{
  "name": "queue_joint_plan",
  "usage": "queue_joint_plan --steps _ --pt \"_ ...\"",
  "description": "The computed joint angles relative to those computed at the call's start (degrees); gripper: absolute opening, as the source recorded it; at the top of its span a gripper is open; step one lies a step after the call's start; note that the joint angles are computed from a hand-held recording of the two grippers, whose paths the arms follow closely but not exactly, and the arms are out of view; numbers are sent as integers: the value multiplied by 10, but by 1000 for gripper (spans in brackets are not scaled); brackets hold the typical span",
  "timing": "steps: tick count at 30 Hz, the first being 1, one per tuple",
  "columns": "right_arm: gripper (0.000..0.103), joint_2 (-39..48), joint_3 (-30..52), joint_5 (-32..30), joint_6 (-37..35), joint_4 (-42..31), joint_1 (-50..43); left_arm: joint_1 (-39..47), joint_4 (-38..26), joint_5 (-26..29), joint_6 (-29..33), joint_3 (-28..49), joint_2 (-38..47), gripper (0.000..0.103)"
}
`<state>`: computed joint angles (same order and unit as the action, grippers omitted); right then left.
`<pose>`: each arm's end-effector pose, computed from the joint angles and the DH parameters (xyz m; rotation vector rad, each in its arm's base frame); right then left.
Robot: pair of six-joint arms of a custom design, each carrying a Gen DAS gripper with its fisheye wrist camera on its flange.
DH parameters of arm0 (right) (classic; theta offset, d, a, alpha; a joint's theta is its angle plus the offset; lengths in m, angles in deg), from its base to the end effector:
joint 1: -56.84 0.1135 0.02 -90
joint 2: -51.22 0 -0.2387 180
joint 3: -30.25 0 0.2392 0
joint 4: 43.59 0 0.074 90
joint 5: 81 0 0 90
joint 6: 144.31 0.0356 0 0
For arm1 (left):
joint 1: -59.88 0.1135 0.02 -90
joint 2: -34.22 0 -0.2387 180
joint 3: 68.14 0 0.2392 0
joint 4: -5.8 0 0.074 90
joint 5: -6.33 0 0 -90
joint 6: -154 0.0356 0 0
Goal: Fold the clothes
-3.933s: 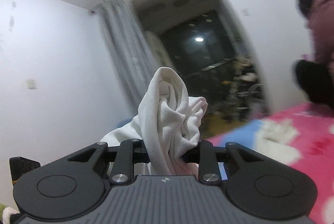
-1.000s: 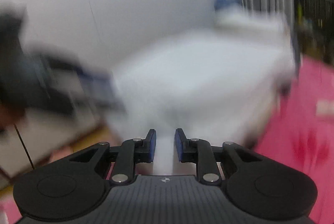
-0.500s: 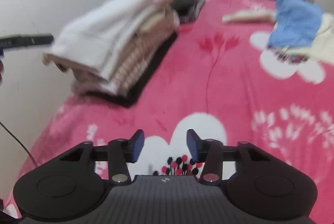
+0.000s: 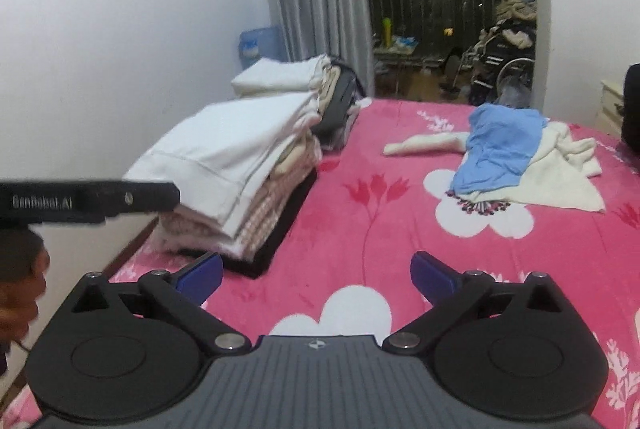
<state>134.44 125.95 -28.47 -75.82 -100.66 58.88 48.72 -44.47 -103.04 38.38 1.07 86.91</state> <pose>0.2972 0.0323 0.3304 -0.7544 2.0895 0.5796 0.1927 -0.0260 0.3116 -0.4573 2.0727 -0.0141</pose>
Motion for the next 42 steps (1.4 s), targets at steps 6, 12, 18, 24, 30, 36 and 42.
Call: queue_joint_plan --steps 6,12,18,24,30,36,42 --pt "103 -6 -7 31 56 21 18 -40 -29 -44 -30 21 20 103" --pt "103 5 -1 68 62 14 51 -45 -44 -48 -54 31 36 103" --pt "103 6 -14 133 84 29 79 -41 -50 -80 -58 29 52 103" --pt "103 16 -16 165 107 28 81 -21 -58 -69 -65 28 68 103" --pt "103 8 -25 180 119 40 74 -19 -79 -70 -78 31 75 103" --pt "103 0 -30 174 105 36 73 -41 -99 -131 -119 26 74 103" --pt "103 -10 -37 169 84 30 84 -20 -117 -127 -136 31 73 103"
